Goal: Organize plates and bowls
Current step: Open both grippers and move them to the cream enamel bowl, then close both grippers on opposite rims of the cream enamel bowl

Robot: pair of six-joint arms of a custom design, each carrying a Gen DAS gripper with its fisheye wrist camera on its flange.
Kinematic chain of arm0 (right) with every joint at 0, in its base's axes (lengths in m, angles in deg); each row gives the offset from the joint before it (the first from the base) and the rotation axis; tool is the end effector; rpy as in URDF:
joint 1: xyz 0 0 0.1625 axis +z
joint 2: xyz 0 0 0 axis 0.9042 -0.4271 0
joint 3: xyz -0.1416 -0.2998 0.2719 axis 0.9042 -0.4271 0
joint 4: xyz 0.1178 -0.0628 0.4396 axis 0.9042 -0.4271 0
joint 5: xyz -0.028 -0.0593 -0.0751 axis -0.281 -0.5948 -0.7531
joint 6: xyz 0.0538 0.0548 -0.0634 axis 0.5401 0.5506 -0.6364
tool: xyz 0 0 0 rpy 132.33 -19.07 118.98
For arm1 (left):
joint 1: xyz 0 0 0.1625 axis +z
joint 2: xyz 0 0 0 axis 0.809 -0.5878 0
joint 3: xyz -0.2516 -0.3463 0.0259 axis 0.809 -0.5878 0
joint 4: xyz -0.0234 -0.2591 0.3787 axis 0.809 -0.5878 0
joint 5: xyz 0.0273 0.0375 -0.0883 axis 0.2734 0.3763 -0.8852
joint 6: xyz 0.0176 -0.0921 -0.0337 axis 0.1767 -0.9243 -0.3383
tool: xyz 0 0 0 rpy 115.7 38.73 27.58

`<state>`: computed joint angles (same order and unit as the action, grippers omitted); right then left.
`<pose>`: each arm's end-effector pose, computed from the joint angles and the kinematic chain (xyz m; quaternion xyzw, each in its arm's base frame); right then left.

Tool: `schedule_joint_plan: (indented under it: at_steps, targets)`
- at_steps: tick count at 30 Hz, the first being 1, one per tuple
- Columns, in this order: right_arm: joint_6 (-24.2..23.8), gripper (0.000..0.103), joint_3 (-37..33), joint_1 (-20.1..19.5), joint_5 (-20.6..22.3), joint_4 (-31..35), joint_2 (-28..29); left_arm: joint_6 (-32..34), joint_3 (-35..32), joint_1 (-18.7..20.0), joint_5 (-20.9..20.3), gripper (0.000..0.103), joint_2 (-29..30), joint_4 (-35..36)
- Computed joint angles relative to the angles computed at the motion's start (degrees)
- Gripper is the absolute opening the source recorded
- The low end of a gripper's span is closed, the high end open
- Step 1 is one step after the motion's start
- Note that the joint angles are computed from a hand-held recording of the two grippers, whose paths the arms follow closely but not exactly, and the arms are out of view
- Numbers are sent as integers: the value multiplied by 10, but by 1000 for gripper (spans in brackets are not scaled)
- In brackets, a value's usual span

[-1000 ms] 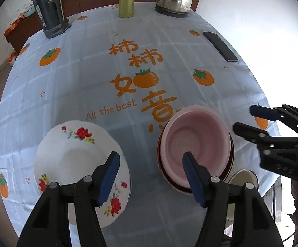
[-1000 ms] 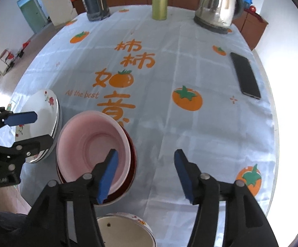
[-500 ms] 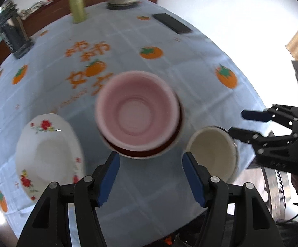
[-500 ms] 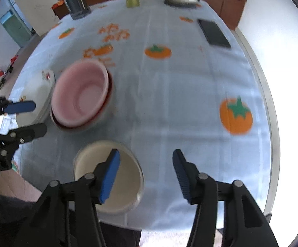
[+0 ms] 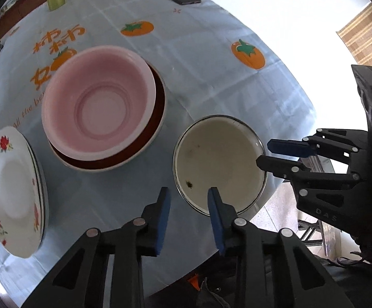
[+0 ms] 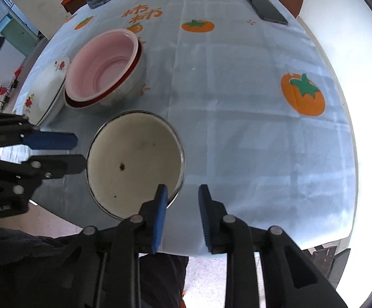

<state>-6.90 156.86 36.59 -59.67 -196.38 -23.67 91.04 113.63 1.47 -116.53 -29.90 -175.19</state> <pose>0.1842 -0.6002 0.1955 -0.2009 -0.8956 0.2435 0.3134 -0.3193 -0.7599 0.0897 0.5423 0.7918 0.2161 0.1798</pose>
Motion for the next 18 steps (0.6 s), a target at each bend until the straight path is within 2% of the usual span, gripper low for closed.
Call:
schedule_joint_plan:
  at_steps: [4,6,8,9,18]
  targets:
    - [-8,22,4,-1,6,-12,1,-15,-2,2,0,32,4,6]
    - [-15,15,7,-2,12,-25,0,-19,-3,2,0,22,6,10]
    - [-21,12,8,-4,16,-33,1,-23,-1,1,6,18,8,8]
    - [-22,12,8,-5,16,-34,1,-26,0,1,12,10,9,7]
    - [-20,9,15,-4,8,-48,-7,-22,-1,-1,7,9,6,15]
